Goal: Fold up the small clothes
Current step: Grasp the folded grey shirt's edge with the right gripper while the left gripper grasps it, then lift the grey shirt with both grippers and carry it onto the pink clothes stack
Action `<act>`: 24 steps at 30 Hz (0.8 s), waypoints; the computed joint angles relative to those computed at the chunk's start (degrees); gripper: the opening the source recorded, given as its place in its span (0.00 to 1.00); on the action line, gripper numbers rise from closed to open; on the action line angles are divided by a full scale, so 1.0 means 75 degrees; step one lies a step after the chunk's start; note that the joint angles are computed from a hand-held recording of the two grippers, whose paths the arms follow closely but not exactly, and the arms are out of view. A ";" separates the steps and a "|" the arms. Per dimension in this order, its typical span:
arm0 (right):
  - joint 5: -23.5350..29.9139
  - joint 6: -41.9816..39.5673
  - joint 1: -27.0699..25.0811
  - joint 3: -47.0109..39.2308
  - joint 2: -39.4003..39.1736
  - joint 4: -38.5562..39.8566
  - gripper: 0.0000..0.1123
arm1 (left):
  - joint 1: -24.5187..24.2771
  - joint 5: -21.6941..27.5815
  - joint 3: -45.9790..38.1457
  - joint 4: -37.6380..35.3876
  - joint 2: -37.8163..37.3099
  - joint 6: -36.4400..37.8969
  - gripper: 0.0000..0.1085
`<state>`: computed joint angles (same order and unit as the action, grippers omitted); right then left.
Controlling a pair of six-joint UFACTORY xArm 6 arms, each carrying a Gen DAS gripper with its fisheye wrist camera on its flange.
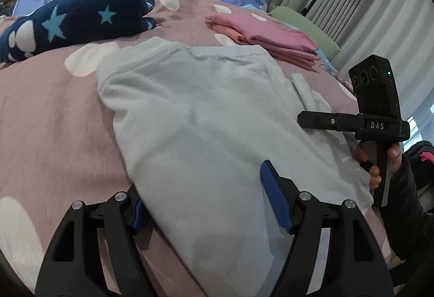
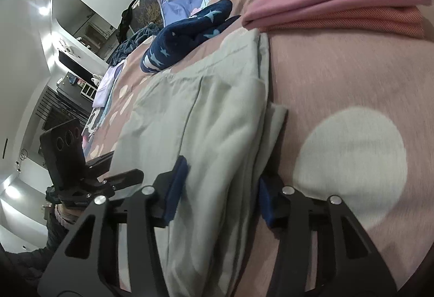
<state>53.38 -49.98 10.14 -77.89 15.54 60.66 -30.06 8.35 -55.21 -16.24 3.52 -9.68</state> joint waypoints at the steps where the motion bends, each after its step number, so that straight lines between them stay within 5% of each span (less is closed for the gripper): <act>1: -0.0075 0.0004 0.0025 0.0011 -0.0006 -0.0021 0.37 | 0.0029 0.0032 -0.0071 0.0332 0.0057 -0.0247 0.66; 5: -0.0352 -0.0018 0.0096 0.0111 -0.0073 -0.0047 0.32 | 0.0135 0.0271 -0.0203 0.2356 0.0081 -0.1793 0.63; 12: -0.1558 -0.0206 0.0518 0.0642 -0.0485 -0.0347 0.24 | 0.0116 0.0604 -0.0366 0.4611 0.0018 -0.3335 0.39; 16: -0.3248 -0.0676 0.1168 0.1478 -0.1256 -0.0549 0.13 | -0.0027 0.1295 -0.0690 0.6718 -0.0110 -0.4923 0.23; 24: -0.4758 -0.3161 0.1669 0.2588 -0.3094 0.1743 0.13 | -0.0795 0.2479 -0.1505 0.8985 -0.0652 -0.6080 0.21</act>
